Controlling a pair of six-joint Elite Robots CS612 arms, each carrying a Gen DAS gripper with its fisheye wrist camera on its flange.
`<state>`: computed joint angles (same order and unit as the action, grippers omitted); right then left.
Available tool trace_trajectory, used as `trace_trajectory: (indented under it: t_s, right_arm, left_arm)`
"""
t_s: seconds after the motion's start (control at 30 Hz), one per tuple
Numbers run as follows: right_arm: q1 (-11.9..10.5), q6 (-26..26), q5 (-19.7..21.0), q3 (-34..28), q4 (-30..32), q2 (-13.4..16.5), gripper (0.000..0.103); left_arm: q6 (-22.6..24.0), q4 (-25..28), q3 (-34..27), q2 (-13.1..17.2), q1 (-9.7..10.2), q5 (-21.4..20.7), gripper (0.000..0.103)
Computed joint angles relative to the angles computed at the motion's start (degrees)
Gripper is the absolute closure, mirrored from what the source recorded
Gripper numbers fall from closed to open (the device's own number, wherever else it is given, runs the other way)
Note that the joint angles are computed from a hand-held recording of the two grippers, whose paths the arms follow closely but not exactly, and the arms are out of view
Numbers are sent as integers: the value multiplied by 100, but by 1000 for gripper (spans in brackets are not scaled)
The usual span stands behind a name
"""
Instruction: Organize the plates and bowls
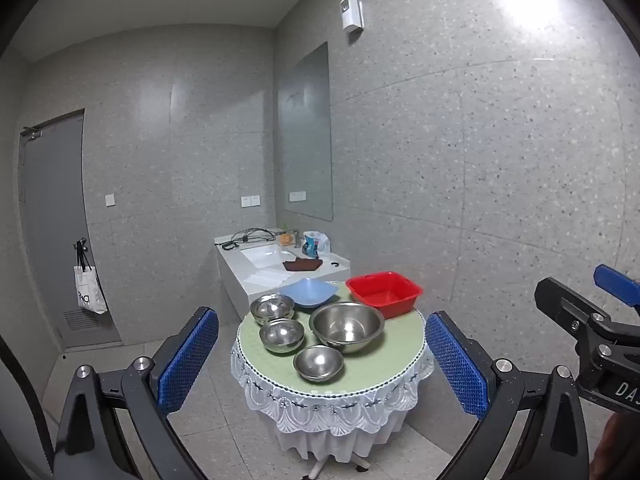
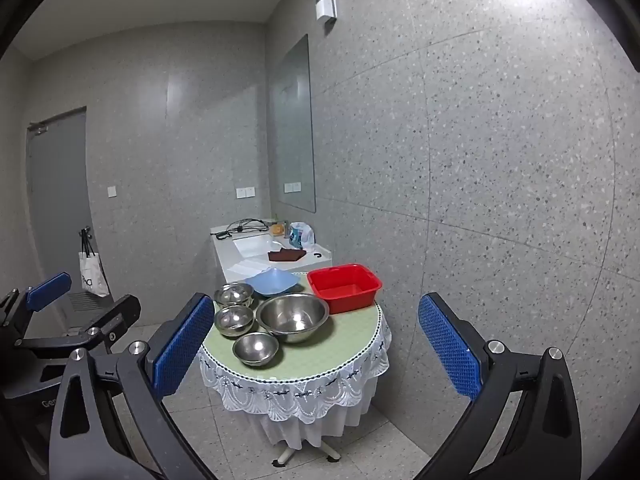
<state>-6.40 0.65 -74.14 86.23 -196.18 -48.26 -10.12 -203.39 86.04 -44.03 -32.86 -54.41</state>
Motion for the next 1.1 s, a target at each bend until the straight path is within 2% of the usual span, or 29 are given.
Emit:
trace_trajectory:
  t_s: [0.47,0.67,1.1]
  right_arm:
    - [21,-84,-56,2,-15,6,0]
    - [14,-59,-75,24,-65,-3,0]
    - [29,-64,-88,15,-82,-2,0]
  left_arm:
    - [-28,-11,31,-30,-38,8,1]
    - [-85,-40,49,-30,33,-104,1]
    - [-57,-71,85,-66,9,-68,1]
